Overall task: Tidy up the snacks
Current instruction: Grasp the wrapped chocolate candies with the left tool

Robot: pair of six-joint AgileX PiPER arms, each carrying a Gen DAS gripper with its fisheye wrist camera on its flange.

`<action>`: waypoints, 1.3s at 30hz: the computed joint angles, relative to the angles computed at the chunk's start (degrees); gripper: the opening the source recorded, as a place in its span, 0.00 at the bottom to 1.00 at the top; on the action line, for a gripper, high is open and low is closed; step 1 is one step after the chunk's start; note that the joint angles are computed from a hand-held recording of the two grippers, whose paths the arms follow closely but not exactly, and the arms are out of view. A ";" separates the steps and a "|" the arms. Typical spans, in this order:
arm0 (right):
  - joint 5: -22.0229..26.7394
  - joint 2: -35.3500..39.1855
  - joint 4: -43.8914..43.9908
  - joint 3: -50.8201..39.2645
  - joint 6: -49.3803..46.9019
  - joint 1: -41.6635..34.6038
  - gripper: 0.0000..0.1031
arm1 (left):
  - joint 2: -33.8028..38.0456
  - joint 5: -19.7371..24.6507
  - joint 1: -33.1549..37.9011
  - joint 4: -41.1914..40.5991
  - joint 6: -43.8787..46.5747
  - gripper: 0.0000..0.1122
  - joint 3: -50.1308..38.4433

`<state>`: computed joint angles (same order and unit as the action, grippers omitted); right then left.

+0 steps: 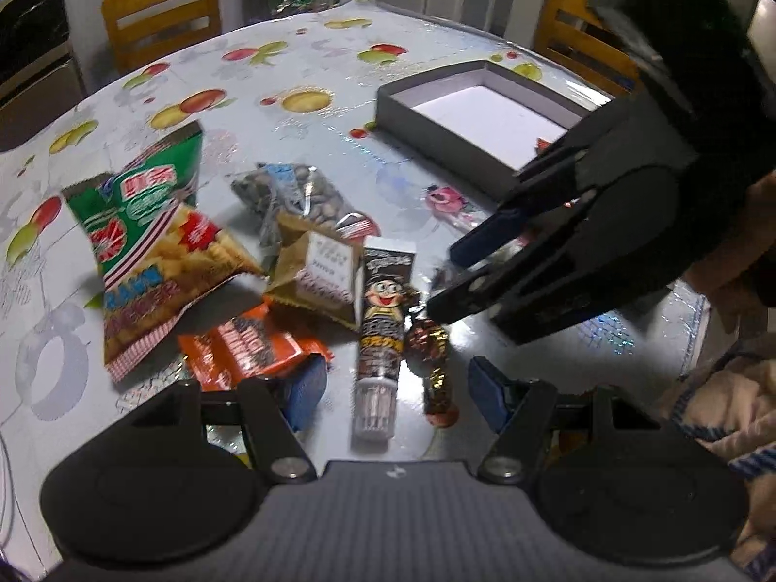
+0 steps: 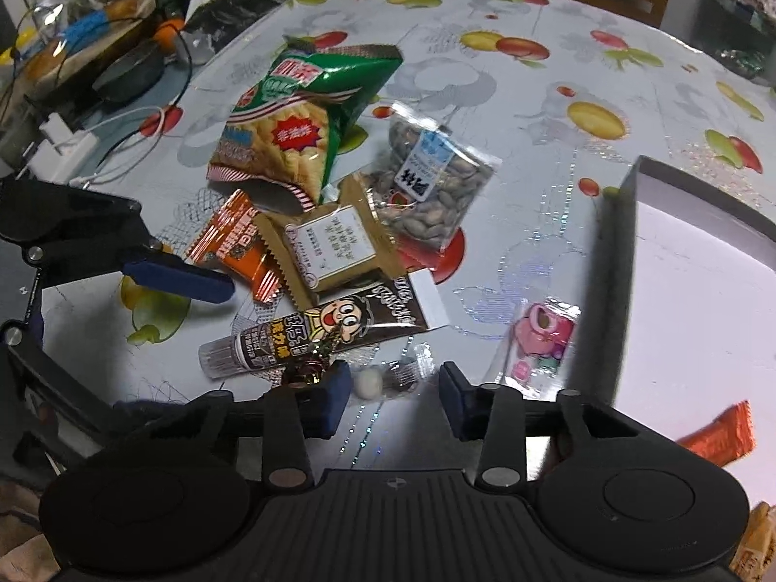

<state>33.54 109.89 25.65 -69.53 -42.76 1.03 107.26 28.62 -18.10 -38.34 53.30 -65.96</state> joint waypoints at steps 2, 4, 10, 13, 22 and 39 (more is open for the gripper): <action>-0.60 -0.08 -0.35 0.29 -0.84 0.57 0.39 | 0.12 -0.14 -0.48 0.91 -0.47 0.57 0.00; -1.45 -0.47 -0.84 1.04 -2.06 1.07 0.38 | 0.27 -0.38 -0.56 1.33 -1.13 0.57 0.07; -1.98 -0.48 0.00 1.25 -3.28 0.79 0.39 | -0.28 -1.63 -0.59 -0.14 -0.38 0.57 0.36; -1.43 0.03 1.29 0.81 -5.07 0.24 0.42 | -0.81 -0.89 -0.76 -1.66 1.43 0.57 0.87; -0.19 1.08 6.66 0.07 -12.75 -0.96 0.44 | 0.23 2.60 -1.78 -4.69 4.36 0.52 0.37; 2.58 2.00 6.87 -2.12 -14.74 -3.13 0.35 | 4.57 -4.31 -4.77 1.05 -1.90 0.18 -1.90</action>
<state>36.12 111.89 32.51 -71.64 -57.50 -2.11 111.83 24.32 -22.87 -37.29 51.40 -67.85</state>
